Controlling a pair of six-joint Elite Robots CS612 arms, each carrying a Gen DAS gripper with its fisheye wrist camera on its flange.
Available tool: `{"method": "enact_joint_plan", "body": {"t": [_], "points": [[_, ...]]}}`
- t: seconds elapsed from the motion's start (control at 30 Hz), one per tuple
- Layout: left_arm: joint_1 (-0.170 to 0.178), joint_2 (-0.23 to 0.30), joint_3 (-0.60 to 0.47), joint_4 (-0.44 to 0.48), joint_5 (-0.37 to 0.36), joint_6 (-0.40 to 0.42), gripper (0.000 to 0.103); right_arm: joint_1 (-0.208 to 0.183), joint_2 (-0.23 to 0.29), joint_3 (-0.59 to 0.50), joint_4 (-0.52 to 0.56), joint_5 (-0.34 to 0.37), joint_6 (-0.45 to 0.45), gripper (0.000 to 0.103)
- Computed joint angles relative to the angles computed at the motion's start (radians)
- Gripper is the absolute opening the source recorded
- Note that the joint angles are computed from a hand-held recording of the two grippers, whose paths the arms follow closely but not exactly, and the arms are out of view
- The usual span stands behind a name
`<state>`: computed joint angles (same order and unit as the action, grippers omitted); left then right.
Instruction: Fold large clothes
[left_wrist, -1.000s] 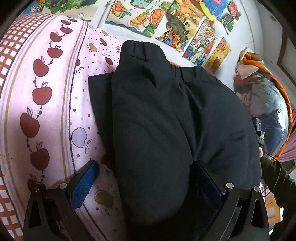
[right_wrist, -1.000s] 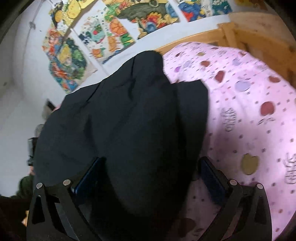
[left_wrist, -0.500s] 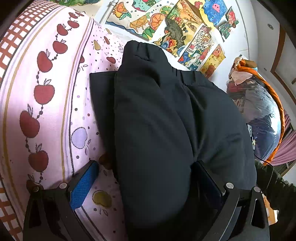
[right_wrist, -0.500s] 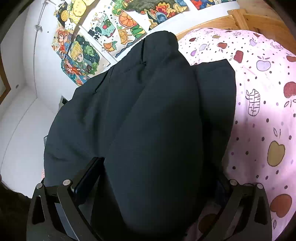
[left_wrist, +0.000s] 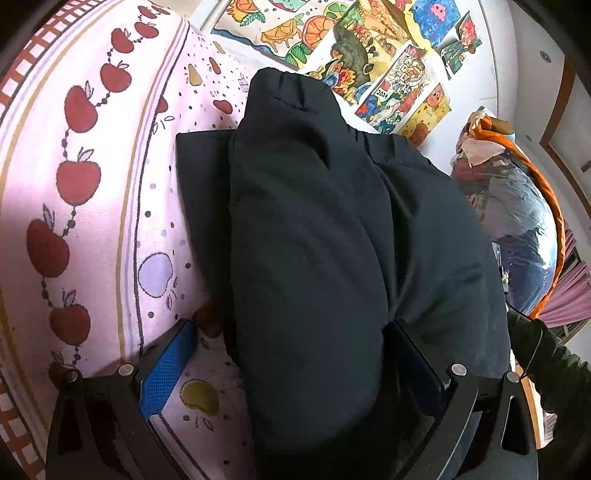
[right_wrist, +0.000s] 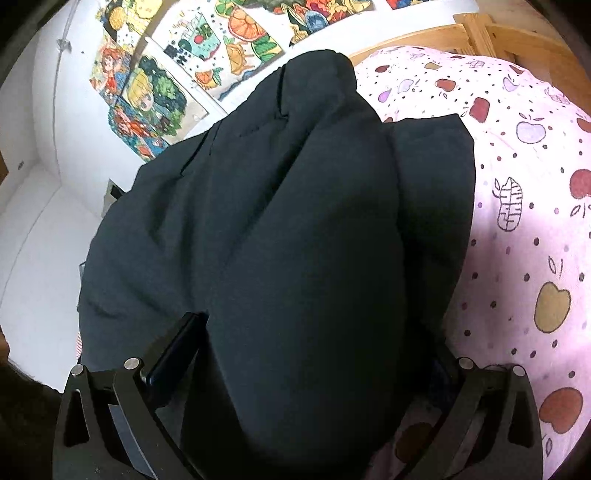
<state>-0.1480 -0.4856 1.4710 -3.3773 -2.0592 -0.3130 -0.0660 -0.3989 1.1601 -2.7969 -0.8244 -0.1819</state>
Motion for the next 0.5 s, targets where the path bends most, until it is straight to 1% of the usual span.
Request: {"method": "enact_joint_plan", "body": {"t": [0.07,0.17,0.23,0.3,0.4,0.47,0.5], "points": [[0.0,0.001,0.0,-0.002,0.0,0.002,0.103,0.004,-0.007,0.005,0.006,-0.024,0.006,0.102],[0.004,0.002,-0.008,0.022,-0.02,0.009,0.103,0.01,-0.011,0.025,-0.054,-0.05,0.054,0.102],[0.01,0.003,-0.021,0.064,-0.051,0.007,0.103,0.015,-0.018,0.029,-0.048,-0.08,0.066,0.102],[0.015,0.004,-0.03,0.085,-0.07,-0.005,0.103,0.025,-0.03,0.033,-0.029,-0.127,0.072,0.102],[0.011,-0.002,-0.022,0.087,-0.048,-0.014,0.103,0.035,-0.045,0.038,0.003,-0.186,0.082,0.102],[0.007,-0.008,-0.019,0.101,-0.031,-0.036,0.103,0.04,-0.053,0.044,0.011,-0.215,0.088,0.102],[0.005,-0.011,-0.02,0.112,-0.029,-0.05,0.101,0.045,-0.06,0.051,0.008,-0.237,0.089,0.101]]}}
